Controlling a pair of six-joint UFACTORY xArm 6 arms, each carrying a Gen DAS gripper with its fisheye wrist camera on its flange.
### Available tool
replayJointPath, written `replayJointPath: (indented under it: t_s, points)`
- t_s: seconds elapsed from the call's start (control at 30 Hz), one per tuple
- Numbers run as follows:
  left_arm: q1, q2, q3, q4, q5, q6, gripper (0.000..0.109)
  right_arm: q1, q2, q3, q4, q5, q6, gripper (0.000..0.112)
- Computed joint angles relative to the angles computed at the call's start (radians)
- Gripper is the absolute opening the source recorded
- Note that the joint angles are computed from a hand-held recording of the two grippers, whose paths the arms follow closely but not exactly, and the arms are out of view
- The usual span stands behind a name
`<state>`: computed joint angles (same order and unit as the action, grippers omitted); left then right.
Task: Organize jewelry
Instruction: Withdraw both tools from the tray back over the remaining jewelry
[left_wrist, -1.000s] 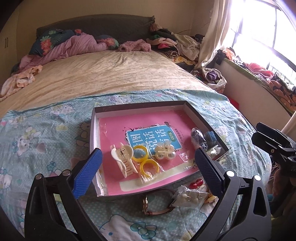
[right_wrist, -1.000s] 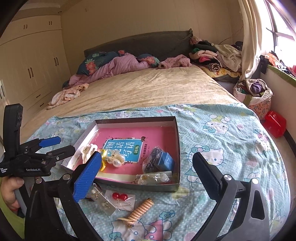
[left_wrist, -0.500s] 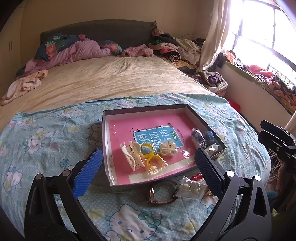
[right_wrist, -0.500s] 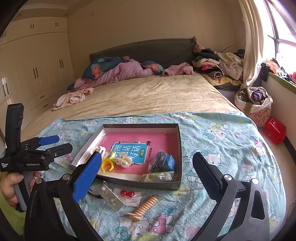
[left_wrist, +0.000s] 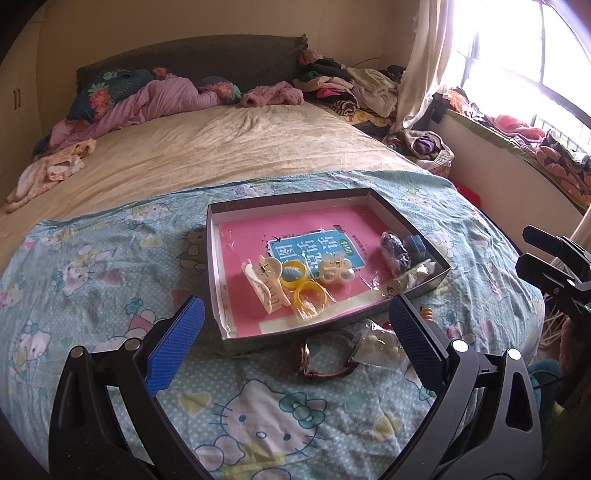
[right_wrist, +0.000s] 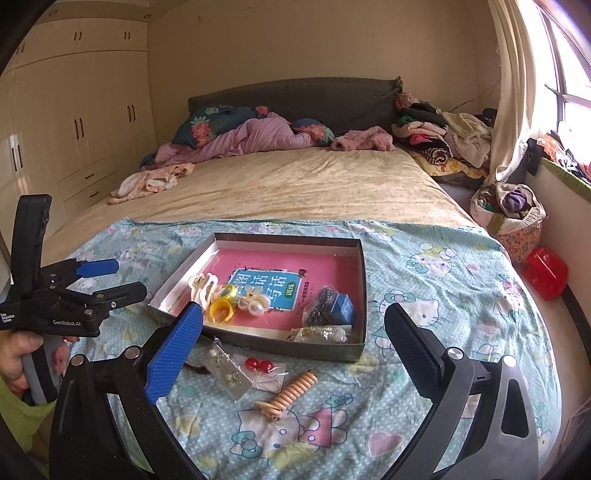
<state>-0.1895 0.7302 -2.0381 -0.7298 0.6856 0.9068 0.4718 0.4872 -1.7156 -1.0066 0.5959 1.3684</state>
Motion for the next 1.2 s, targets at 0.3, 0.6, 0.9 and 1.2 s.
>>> replayJointPath:
  t_s: [0.3, 0.6, 0.9, 1.2]
  points:
    - [-0.01, -0.042, 0.085, -0.001, -0.007, 0.046, 0.093, 0.007, 0.002, 0.032, 0.051, 0.015, -0.025, 0.098]
    - [0.0, -0.03, 0.096, 0.029, 0.011, 0.041, 0.093, 0.015, 0.019, 0.037, 0.097, 0.013, -0.072, 0.098]
    - [0.018, 0.009, 0.077, 0.066, 0.032, 0.014, 0.093, 0.03, 0.085, -0.035, 0.163, 0.04, -0.175, 0.098]
    - [0.025, 0.056, 0.034, 0.097, 0.061, -0.025, 0.093, 0.057, 0.196, -0.167, 0.235, 0.103, -0.324, 0.098]
